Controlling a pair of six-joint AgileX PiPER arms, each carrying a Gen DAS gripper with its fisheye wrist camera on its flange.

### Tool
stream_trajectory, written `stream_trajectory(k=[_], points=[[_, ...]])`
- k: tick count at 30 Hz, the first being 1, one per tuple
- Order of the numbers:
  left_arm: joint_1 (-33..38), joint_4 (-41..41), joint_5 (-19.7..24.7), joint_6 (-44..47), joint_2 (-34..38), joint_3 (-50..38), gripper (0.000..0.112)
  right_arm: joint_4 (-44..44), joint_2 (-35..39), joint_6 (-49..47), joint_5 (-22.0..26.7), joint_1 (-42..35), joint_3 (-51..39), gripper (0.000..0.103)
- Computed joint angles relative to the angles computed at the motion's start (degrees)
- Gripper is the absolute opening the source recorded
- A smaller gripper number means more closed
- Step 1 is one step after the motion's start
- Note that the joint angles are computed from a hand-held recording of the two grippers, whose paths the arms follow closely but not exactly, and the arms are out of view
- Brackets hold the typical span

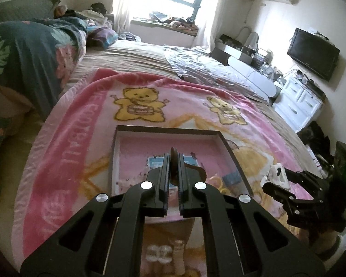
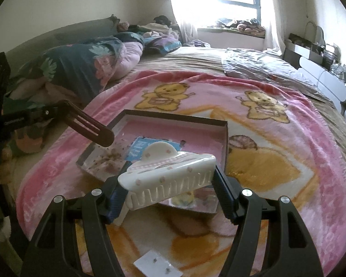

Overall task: Organize jewelry
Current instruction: 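Lower the brown clip and claw clip into the box and open both tools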

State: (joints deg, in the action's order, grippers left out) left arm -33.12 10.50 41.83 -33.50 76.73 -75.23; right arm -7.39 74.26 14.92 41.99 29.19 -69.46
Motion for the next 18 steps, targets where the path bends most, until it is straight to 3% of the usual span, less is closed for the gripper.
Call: stream_trajectory(k=[18], points=[[3.1, -4.7, -6.1, 2.4, 9.4, -0.2, 0.001, 0.1, 12.7, -0.7, 0.2, -2.9, -5.1, 0.067]])
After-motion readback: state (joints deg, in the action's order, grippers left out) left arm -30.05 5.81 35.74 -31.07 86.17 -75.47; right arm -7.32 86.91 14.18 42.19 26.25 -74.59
